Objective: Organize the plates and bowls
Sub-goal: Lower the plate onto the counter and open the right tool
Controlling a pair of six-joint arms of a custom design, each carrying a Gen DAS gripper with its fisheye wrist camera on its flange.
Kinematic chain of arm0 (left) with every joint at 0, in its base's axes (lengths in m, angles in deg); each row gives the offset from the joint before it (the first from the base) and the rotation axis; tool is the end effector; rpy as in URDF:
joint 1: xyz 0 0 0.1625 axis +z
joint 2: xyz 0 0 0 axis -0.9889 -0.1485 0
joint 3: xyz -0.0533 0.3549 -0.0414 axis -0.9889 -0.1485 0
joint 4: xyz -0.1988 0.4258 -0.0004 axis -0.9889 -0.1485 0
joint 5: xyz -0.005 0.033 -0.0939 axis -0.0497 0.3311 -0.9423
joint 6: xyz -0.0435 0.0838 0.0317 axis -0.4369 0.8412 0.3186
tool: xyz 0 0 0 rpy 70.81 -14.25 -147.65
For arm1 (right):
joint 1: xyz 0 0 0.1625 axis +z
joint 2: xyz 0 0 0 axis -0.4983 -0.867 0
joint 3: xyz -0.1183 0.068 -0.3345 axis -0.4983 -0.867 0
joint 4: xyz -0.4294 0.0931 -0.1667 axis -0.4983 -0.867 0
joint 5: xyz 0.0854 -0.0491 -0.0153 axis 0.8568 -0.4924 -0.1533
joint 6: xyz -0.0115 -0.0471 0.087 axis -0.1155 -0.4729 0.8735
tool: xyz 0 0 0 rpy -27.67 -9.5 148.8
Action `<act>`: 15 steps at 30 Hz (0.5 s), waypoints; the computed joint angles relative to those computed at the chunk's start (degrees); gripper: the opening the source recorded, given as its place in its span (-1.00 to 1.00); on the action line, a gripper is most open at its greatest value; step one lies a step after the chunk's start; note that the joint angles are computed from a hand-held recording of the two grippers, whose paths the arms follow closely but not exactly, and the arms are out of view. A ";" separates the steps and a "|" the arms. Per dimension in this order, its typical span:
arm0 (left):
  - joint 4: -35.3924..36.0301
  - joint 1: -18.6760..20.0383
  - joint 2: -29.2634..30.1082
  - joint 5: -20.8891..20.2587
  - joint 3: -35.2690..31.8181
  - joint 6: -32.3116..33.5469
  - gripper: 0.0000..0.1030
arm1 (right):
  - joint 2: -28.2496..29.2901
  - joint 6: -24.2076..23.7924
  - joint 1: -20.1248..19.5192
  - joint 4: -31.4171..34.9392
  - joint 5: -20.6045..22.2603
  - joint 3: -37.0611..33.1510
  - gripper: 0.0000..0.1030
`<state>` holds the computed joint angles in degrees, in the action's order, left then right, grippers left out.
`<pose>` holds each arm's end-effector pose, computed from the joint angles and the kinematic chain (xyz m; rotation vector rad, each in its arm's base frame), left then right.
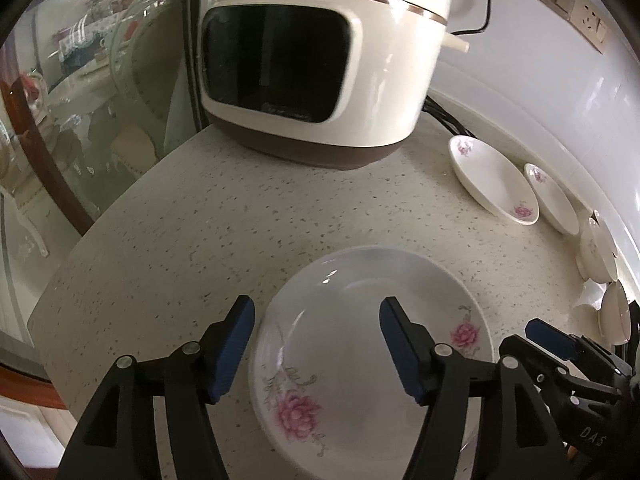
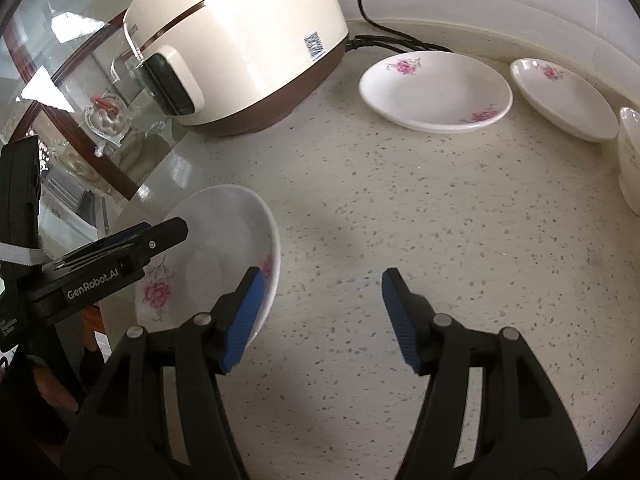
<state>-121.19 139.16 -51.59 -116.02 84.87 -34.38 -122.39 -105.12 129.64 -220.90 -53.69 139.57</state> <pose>-0.2261 -0.7417 0.1345 0.2468 2.4032 -0.7375 0.2059 -0.6672 0.1520 0.4187 -2.5454 0.7146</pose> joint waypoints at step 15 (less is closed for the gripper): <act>-1.06 -1.47 6.28 -0.89 -7.74 9.74 0.43 | -0.83 4.67 -2.59 -1.90 0.71 -0.60 0.31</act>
<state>-122.25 137.69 -45.32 -116.91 77.13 -24.64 -123.22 -100.45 127.05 -222.80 -52.98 138.96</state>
